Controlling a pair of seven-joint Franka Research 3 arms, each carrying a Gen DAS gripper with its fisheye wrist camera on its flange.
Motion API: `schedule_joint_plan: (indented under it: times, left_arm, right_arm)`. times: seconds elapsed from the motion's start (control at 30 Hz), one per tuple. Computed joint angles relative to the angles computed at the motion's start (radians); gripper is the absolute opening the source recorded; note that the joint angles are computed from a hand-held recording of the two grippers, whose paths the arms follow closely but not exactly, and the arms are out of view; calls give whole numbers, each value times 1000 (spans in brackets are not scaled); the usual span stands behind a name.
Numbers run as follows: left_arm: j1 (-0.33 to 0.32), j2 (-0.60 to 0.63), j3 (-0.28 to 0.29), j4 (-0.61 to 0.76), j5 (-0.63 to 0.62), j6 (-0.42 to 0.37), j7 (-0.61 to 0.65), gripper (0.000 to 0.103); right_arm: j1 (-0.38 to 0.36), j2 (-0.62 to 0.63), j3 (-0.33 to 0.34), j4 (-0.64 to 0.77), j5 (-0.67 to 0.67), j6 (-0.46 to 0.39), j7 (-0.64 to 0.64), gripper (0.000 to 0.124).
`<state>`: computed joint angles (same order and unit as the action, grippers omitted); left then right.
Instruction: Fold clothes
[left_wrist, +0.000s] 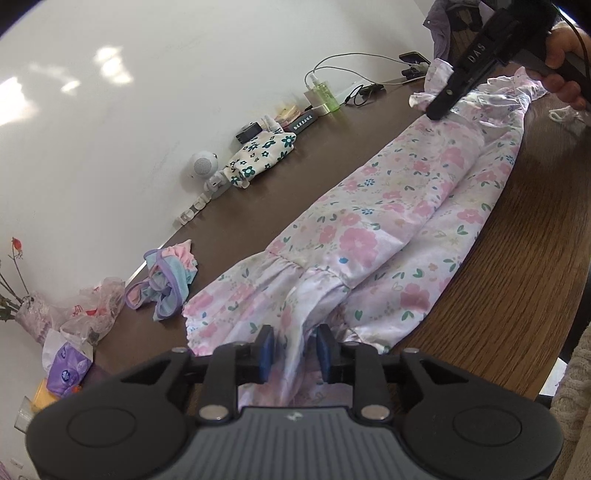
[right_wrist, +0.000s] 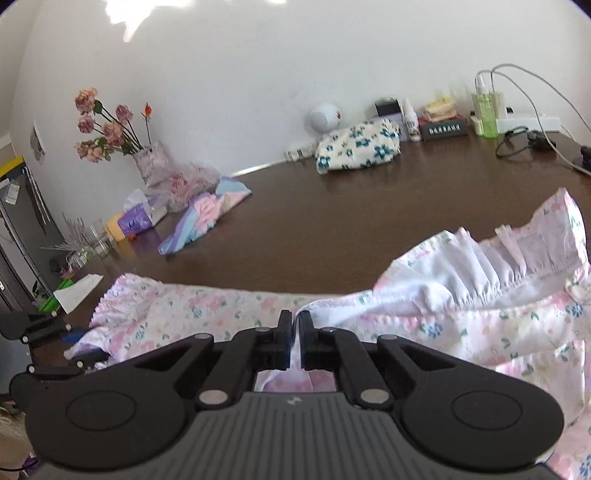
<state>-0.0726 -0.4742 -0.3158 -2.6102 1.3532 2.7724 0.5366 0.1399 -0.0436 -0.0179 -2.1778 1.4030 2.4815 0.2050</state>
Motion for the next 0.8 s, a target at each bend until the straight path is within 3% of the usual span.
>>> schedule_joint_plan:
  times: [0.1,0.17,0.23,0.33,0.43,0.57,0.6,0.63,0.7,0.77,0.8]
  left_arm:
    - [-12,-41,19,-18,-39,20,1,58]
    - [-20,-71,37,-29,-102,54,25,60]
    - [-17,-88,43,-29,-158,90,46,60]
    - [34,-64,23,7,-160,208,12,60]
    - [93,26,-19,88,-174,324,-21,66]
    - [60,213,-24,237,-347,353,58,65]
    - [26,269,-3,278,-421,351,98,65]
    - [25,321,-18,318,-540,354,172,65]
    - [53,414,-88,379,-860,369,414,65]
    - [-27,513,-63,470,-1211,336,685,65]
    - [-98,559,-14,528,-1357,306,795,65]
  right_arm:
    - [-30,-18,-28,-12,-61,-79,76,19]
    - [-55,-52,-53,-21,-58,-116,55,44]
    - [-74,-77,-70,-16,-64,-107,29,45]
    - [-89,-85,-79,25,-65,-1,-29,52]
    - [-106,2,-80,146,-139,114,-25,51]
    - [-153,190,-76,362,-391,104,183,43]
    - [-166,239,-74,418,-449,64,235,41]
    - [-178,291,-72,479,-504,18,284,36]
    - [-218,371,-50,574,-529,-103,314,36]
    - [-273,441,-9,659,-504,-240,315,36]
    - [-296,468,11,695,-497,-291,311,36]
